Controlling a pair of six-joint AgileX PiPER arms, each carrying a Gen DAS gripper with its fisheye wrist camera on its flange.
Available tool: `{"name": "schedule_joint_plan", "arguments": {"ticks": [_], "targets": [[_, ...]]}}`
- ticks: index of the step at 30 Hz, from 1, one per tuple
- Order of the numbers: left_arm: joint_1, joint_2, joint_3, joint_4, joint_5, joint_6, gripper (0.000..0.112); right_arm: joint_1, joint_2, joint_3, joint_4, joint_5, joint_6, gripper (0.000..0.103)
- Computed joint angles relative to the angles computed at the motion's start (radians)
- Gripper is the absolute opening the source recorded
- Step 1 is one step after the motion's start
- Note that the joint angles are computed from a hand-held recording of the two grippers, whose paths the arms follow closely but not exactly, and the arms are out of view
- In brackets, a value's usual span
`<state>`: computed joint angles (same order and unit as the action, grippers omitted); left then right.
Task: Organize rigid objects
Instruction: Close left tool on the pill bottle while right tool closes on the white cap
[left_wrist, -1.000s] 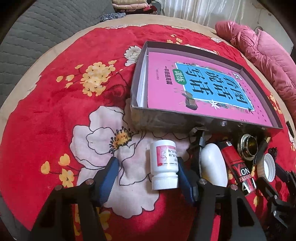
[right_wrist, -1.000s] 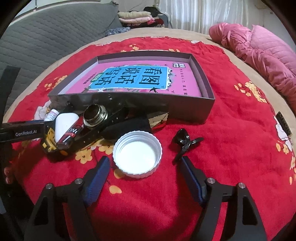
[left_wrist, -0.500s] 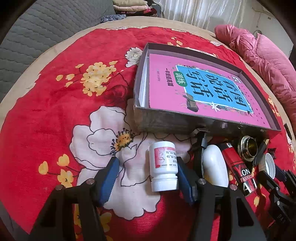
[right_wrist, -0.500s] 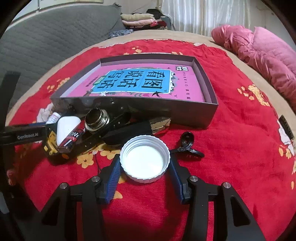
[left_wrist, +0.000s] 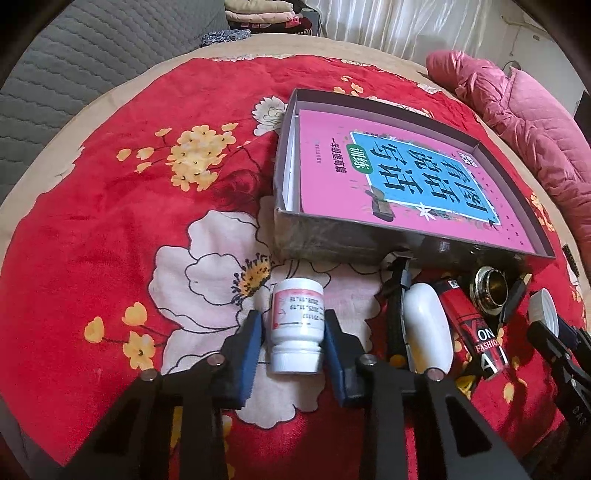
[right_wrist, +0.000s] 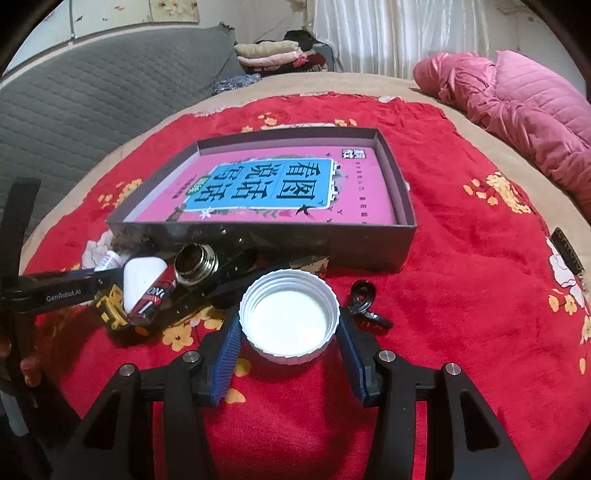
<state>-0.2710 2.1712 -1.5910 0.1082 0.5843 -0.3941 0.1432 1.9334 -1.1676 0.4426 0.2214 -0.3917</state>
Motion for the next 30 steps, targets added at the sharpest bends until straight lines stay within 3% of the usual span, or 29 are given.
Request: {"name": "schedule_joint_plan", "arguments": {"ticks": [15,30], "targets": [[0.036,-0.041,0.038,-0.182,-0.032,0.117,0.027,0.002,-0.028,0.024,0.144,-0.029,-0.157,0.052],[-0.002,-0.116,0.082,-0.197,-0.077,0.143,0.027,-0.017,-0.063,0.045,0.390,-0.062,-0.399,0.052]]}}
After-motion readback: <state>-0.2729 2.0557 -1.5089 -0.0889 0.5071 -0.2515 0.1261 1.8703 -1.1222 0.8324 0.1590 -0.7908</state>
